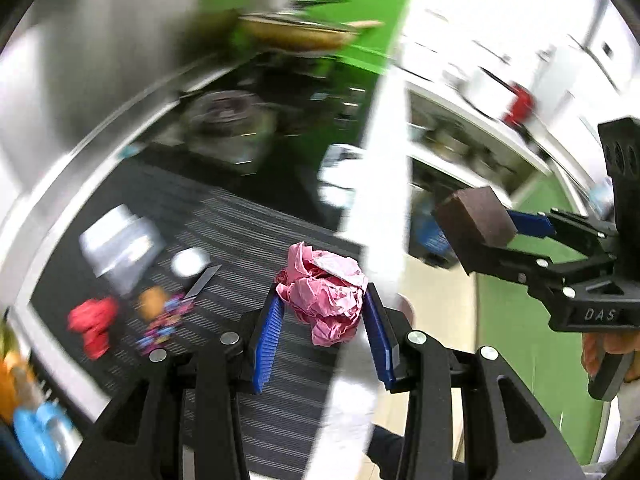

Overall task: Collect trash
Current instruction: 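Carry both items over the wastebasket and release the sponge from the right gripper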

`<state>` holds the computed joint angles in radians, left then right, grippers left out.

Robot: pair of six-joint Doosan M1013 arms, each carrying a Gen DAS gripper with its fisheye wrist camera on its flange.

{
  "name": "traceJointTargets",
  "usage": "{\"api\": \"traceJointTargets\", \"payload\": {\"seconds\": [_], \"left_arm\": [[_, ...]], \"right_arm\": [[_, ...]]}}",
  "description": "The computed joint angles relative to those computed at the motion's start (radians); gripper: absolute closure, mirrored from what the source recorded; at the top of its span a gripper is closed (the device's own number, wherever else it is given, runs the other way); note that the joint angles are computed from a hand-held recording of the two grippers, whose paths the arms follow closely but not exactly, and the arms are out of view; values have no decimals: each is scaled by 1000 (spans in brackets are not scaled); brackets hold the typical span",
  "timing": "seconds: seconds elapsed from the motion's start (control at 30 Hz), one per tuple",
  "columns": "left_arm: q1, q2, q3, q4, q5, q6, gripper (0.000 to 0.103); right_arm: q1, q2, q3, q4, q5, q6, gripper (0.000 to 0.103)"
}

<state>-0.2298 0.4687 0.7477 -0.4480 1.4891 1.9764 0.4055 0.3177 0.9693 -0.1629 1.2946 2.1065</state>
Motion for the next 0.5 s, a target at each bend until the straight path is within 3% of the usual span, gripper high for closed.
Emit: {"api": "traceJointTargets", "payload": {"seconds": [0.23,0.4,0.5], "left_arm": [[-100,-21,54,-56,32,87,63],[-177,-42,142,-40,1,93,63],[-214,-41,183,-14,-24,61,63]], "right_arm": [[-20,-186,264,-113,-3,231,31],[-74,-266,409,-93,-32,251,31],[-132,-297,496,-34,-77,202,31]]}}
